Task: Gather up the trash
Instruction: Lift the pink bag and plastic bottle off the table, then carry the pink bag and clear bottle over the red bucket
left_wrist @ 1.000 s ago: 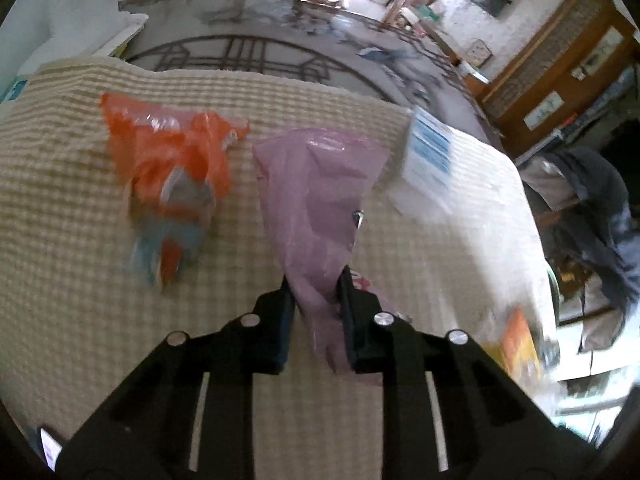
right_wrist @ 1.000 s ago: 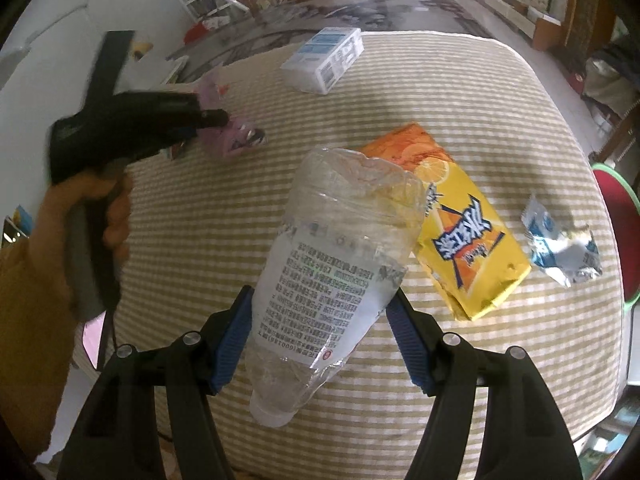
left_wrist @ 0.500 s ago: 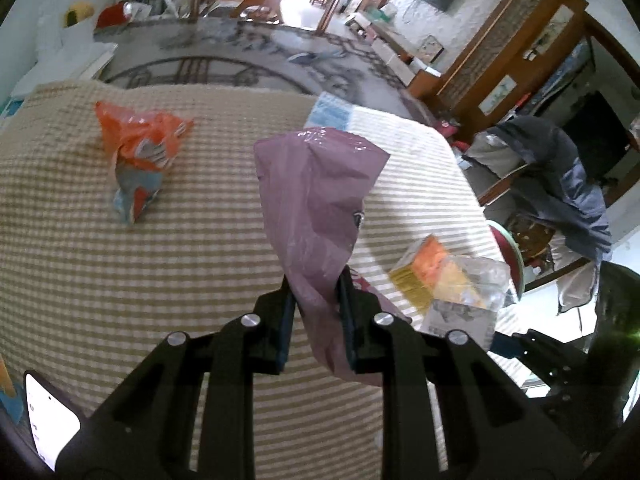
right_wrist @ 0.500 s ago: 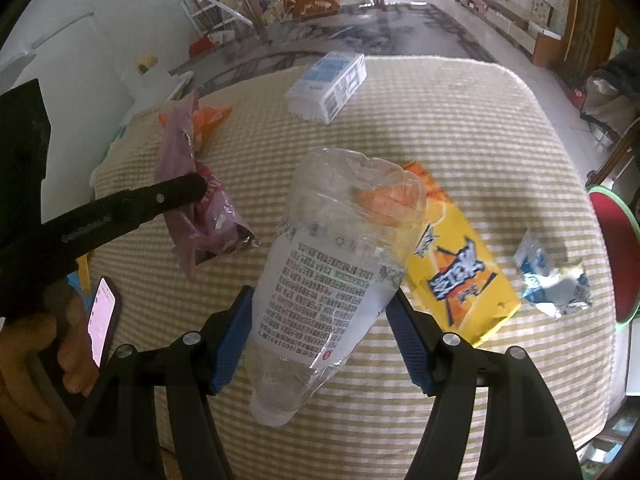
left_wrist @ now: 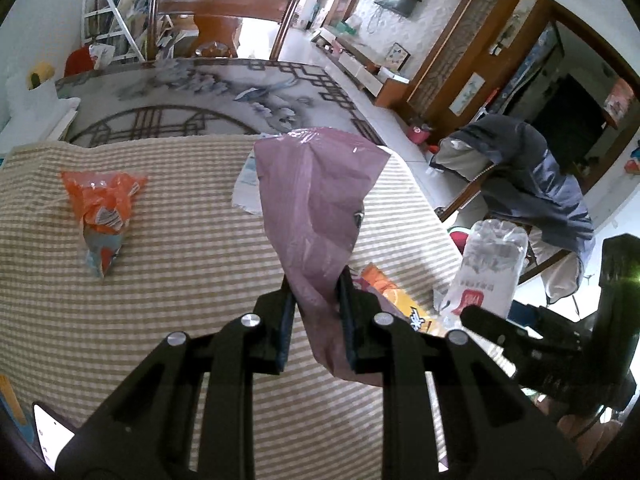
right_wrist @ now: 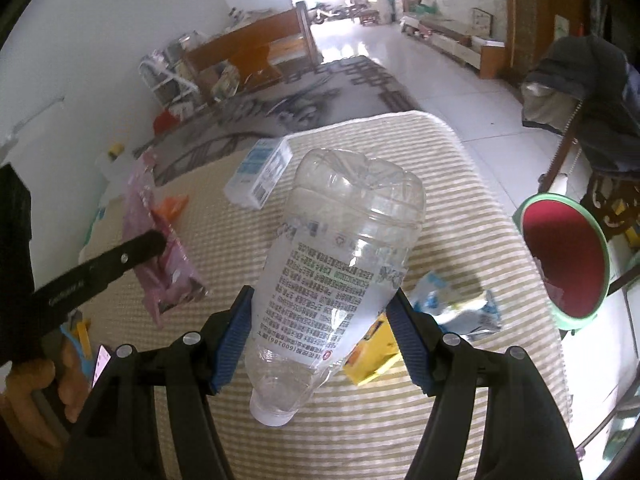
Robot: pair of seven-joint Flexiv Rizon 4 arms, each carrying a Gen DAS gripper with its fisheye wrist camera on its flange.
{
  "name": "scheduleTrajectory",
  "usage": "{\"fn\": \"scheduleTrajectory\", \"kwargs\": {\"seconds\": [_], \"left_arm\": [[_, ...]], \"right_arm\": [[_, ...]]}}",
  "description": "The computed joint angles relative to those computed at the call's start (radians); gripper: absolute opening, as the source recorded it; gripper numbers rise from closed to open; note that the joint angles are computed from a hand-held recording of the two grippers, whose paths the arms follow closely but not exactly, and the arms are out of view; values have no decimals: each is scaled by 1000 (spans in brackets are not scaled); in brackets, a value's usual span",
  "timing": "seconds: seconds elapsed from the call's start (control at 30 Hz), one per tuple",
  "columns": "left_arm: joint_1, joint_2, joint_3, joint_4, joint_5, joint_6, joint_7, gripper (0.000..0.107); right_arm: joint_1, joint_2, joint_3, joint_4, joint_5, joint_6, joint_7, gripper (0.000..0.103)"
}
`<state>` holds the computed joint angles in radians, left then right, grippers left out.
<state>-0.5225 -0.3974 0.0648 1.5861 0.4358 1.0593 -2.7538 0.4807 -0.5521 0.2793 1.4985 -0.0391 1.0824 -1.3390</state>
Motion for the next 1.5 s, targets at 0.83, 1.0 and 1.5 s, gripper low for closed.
{"fn": "scheduleTrajectory", "kwargs": {"seconds": [0.83,1.0,1.5], "left_arm": [[-100,-179,29,-340,38,-194,-85,20],[-115,-236,32,-438,27,-252,-77,20],[-149,-364,42,-674,-12,-407,-28,20]], "right_arm": [[-154,-55,50,-159,165,-80,-259,65],[-179,-76,49,-211,210,-122,-317,65],[-225,-98,33,-279,306,-202,-402,65]]}}
